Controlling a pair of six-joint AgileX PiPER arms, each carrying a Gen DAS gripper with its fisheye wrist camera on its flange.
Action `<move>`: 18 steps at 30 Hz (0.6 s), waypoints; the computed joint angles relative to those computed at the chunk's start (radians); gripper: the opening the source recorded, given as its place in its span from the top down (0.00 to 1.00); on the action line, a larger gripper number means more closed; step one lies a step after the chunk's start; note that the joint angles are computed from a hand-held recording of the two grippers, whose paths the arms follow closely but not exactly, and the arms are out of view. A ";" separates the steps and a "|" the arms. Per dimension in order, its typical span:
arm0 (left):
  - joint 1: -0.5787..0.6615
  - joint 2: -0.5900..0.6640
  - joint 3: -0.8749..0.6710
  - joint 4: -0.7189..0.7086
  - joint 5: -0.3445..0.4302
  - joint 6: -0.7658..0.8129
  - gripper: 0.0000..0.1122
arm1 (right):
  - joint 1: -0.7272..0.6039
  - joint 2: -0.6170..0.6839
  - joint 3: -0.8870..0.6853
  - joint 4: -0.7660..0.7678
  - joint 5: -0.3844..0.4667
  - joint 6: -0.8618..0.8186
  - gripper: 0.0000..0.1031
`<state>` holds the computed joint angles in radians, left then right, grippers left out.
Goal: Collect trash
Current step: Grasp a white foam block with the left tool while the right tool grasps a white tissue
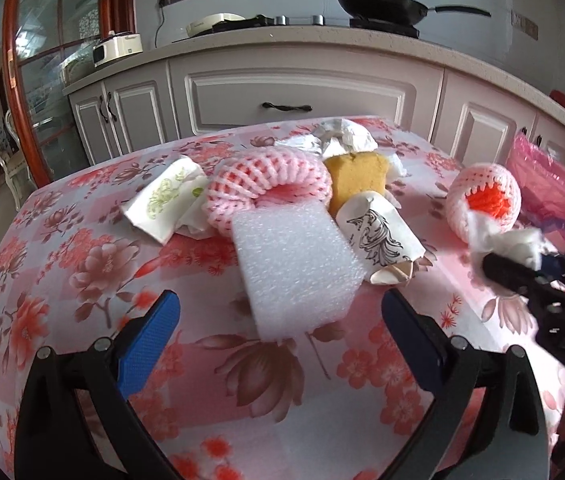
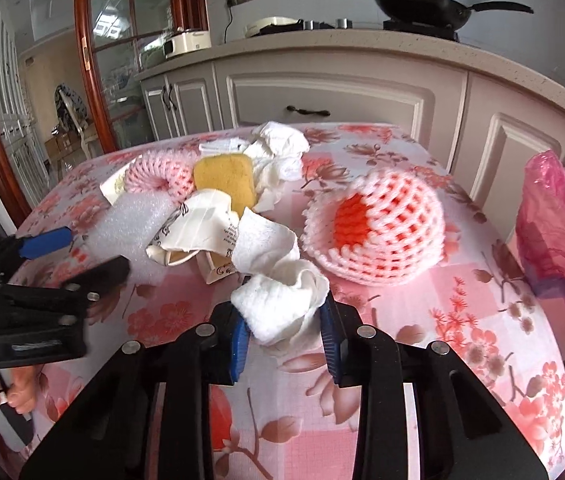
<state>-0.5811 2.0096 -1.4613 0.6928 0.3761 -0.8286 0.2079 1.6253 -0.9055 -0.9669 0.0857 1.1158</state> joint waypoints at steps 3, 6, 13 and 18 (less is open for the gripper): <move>-0.004 0.060 -0.093 -0.104 0.054 0.107 0.22 | -0.008 -0.031 0.020 -0.119 -0.001 0.114 0.70; -0.002 0.114 -0.181 -0.167 0.111 0.155 0.29 | -0.012 -0.053 0.036 -0.163 0.003 0.158 0.70; 0.029 0.136 -0.212 -0.240 0.106 0.209 0.43 | -0.041 -0.071 0.078 -0.284 -0.026 0.289 0.70; 0.014 0.040 -0.051 -0.041 0.002 0.019 0.43 | -0.025 -0.084 0.104 -0.525 -0.022 0.535 0.70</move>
